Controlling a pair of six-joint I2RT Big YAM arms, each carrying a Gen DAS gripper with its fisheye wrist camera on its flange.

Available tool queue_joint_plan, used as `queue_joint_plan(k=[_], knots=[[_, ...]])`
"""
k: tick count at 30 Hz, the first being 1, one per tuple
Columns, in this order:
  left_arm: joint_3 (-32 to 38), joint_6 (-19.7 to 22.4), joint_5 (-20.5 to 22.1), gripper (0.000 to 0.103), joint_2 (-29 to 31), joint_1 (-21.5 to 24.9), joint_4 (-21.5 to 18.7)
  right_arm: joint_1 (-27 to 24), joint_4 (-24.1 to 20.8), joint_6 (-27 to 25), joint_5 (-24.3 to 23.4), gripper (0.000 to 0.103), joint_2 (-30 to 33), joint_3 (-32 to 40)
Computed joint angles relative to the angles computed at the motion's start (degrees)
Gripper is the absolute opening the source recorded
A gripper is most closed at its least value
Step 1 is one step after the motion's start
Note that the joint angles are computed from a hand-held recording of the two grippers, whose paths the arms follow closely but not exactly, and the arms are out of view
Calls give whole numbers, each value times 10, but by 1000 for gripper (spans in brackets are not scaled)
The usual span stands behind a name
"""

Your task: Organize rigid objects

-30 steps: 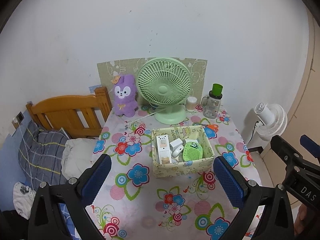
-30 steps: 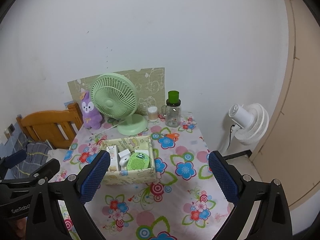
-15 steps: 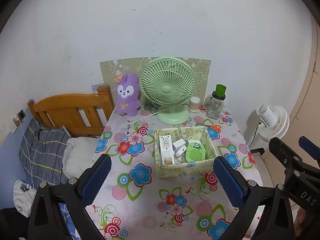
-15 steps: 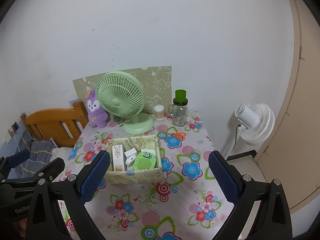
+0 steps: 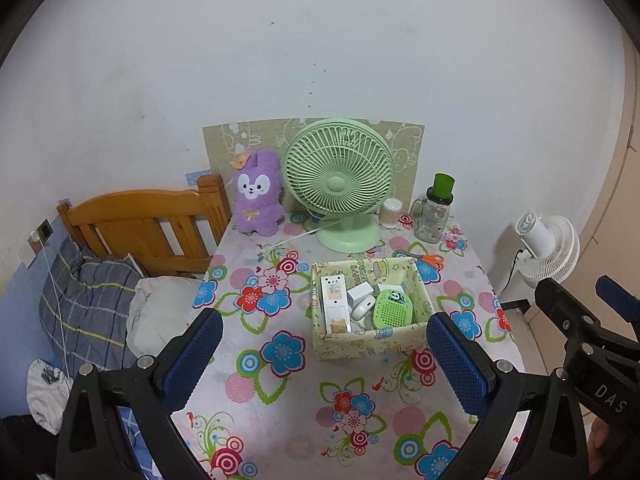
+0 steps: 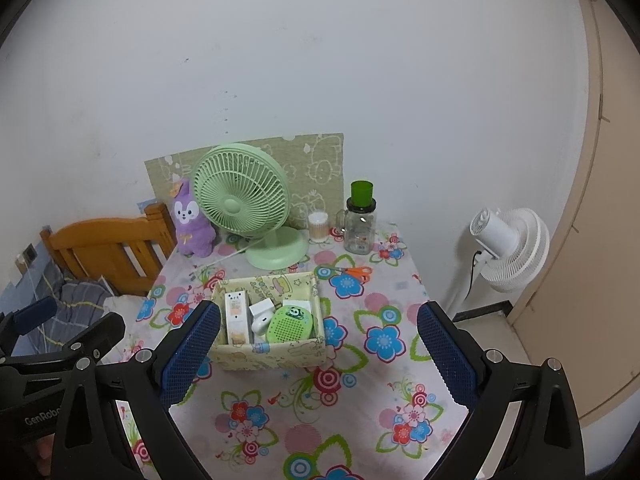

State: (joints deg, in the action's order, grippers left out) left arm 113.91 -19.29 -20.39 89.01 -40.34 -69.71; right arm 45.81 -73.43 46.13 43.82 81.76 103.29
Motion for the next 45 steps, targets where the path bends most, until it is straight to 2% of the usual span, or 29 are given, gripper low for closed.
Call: queue_joint_plan(k=[45], knots=[[27, 17, 7, 103, 12, 5, -1, 1, -21, 12, 6, 100, 7, 18]])
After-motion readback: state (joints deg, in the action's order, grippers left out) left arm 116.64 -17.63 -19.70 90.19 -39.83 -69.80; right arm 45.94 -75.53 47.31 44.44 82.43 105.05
